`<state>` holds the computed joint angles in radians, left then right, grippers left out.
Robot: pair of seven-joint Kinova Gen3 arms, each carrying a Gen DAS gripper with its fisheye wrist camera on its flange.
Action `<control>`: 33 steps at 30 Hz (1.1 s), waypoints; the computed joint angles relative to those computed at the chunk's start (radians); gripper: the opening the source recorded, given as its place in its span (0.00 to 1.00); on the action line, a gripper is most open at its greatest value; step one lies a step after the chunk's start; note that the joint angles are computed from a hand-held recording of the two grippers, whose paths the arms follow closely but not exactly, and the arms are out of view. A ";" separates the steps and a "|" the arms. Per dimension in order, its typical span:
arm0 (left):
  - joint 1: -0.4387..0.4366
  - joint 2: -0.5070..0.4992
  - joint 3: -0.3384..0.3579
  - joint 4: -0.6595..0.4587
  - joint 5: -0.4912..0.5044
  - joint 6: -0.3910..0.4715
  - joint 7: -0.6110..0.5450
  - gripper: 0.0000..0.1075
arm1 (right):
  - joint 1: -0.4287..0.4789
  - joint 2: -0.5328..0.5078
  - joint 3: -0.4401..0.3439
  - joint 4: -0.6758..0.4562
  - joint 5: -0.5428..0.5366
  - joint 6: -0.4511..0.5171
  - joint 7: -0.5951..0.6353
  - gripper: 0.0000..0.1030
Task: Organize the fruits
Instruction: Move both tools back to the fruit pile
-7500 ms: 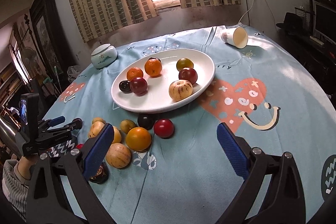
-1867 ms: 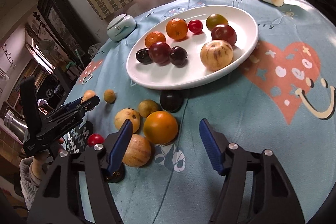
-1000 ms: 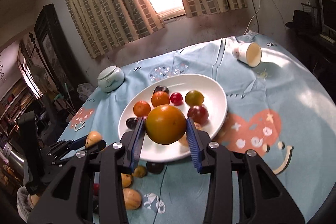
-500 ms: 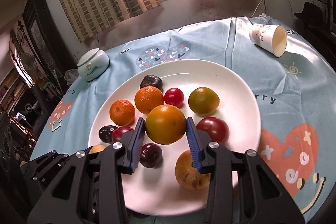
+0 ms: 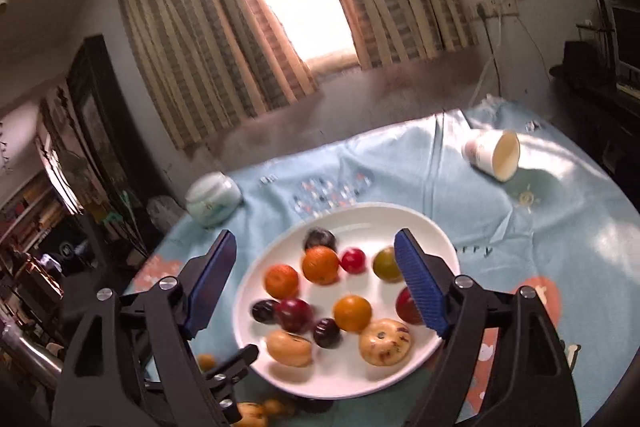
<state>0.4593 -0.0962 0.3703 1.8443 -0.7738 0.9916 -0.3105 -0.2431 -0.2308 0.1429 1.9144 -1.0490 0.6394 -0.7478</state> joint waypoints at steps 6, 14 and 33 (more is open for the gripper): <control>0.003 -0.130 0.081 0.114 0.021 0.062 0.072 0.81 | 0.000 -0.195 0.010 0.157 0.030 -0.025 0.096 0.99; -0.017 -0.128 0.185 0.161 -0.023 0.159 0.195 0.81 | -0.033 -0.147 0.157 0.206 0.109 0.071 -0.073 0.99; -0.025 -0.035 0.121 0.150 -0.022 0.190 0.158 0.81 | 0.038 -0.113 0.086 0.175 0.167 0.136 -0.119 0.99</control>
